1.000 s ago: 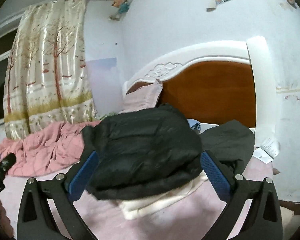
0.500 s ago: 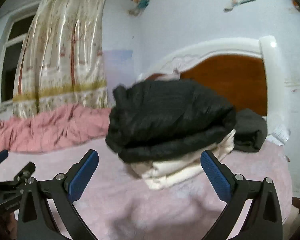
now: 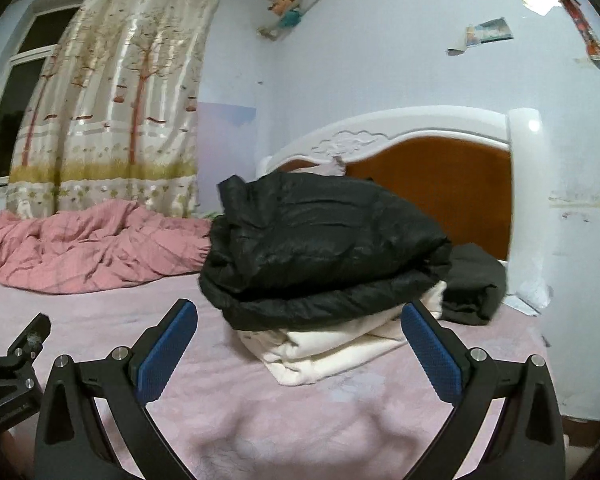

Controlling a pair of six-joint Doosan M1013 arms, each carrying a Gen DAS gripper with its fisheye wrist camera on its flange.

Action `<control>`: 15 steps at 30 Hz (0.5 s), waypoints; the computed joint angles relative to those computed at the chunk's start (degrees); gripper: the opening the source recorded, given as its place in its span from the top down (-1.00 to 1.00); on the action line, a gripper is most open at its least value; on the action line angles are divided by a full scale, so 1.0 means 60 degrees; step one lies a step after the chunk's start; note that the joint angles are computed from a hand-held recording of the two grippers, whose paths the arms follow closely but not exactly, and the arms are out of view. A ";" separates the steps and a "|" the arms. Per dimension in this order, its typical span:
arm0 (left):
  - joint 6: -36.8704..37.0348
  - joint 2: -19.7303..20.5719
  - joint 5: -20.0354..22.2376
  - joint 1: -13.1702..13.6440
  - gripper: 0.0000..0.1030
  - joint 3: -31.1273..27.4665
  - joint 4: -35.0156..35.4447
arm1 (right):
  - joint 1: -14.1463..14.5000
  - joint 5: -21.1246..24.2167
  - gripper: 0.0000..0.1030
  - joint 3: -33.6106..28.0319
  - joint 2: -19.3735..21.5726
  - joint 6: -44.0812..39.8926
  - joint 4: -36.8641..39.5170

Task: Fold large clothes

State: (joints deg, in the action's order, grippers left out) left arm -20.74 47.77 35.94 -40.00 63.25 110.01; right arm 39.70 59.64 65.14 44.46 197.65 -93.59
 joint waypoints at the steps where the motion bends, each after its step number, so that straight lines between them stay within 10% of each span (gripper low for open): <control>1: 0.0021 0.0005 -0.0024 0.0003 -1.00 -0.0012 -0.0028 | 0.0038 0.0180 -1.00 0.0029 -0.0018 0.0167 0.0008; 15: -0.0230 0.0020 -0.0058 -0.0004 -1.00 0.0003 0.0309 | 0.0047 0.0213 -1.00 -0.0108 0.0077 -0.0209 0.0070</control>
State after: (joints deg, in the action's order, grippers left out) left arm -22.12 47.89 35.59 -40.03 63.27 111.87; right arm 39.98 60.92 64.49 44.92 196.39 -93.17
